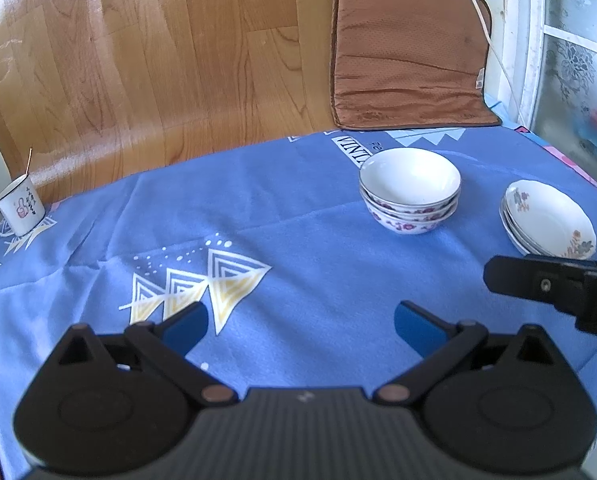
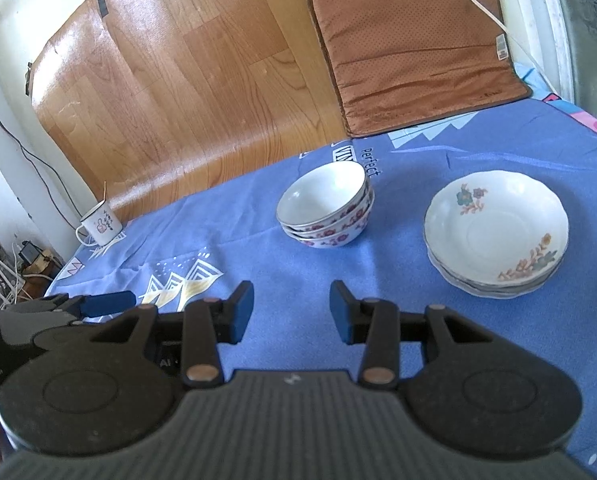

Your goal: Organize plates and bowls

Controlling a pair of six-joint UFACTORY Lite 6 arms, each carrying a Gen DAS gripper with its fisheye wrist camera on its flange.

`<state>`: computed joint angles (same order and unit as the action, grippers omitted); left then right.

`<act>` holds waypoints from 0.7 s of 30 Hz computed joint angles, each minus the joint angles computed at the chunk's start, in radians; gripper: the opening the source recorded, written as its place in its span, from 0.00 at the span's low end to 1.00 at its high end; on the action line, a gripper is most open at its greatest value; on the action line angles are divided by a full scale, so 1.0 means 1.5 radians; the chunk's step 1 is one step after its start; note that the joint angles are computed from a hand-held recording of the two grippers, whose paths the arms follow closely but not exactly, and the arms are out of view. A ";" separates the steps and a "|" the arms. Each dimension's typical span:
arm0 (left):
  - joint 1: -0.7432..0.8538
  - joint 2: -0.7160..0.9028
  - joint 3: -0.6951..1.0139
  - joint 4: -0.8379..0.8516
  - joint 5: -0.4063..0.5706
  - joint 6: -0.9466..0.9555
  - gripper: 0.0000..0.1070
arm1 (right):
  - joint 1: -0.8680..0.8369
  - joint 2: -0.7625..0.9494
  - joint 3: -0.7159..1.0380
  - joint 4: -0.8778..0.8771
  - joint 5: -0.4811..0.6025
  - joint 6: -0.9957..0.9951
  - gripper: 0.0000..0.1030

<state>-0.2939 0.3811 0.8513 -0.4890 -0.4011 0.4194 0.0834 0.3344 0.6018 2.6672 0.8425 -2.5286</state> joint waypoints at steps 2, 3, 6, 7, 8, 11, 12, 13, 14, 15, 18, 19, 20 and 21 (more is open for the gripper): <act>-0.001 0.001 0.000 -0.001 0.001 0.002 0.96 | -0.001 -0.001 0.000 -0.001 0.000 0.001 0.44; -0.001 0.002 0.001 -0.001 0.001 0.002 0.96 | -0.001 -0.001 0.000 -0.001 0.000 0.001 0.44; -0.001 0.003 0.003 0.014 0.011 -0.006 0.96 | -0.002 0.000 0.000 -0.002 0.001 0.001 0.44; 0.002 0.004 0.006 0.031 0.019 -0.018 0.96 | -0.002 0.000 0.000 -0.002 0.001 0.001 0.44; 0.005 0.005 0.008 0.049 0.029 -0.031 0.96 | -0.002 0.000 0.000 -0.002 0.001 0.001 0.44; 0.003 0.008 0.011 0.076 0.043 -0.053 0.96 | -0.003 -0.003 -0.001 -0.002 0.000 0.003 0.44; 0.003 0.008 0.012 0.082 0.047 -0.056 0.96 | -0.003 -0.004 -0.002 -0.002 0.000 0.004 0.44; 0.004 0.008 0.011 0.089 0.047 -0.061 0.96 | -0.004 -0.005 -0.002 -0.002 0.000 0.005 0.44; 0.004 0.009 0.011 0.095 0.049 -0.065 0.96 | -0.004 -0.005 -0.002 -0.003 0.000 0.005 0.44; 0.004 0.009 0.011 0.099 0.051 -0.068 0.96 | -0.005 -0.005 -0.001 -0.004 -0.001 0.006 0.44; 0.000 0.010 0.012 0.081 0.050 -0.049 0.96 | -0.005 -0.004 -0.001 -0.004 -0.001 0.006 0.44; -0.001 0.010 0.012 0.075 0.049 -0.043 0.96 | -0.005 -0.004 -0.002 -0.003 0.000 0.005 0.44; -0.003 0.010 0.012 0.065 0.048 -0.035 0.96 | -0.005 -0.004 -0.001 -0.004 0.000 0.005 0.44; -0.004 0.009 0.012 0.060 0.048 -0.031 0.96 | -0.005 -0.004 -0.002 -0.003 0.000 0.005 0.44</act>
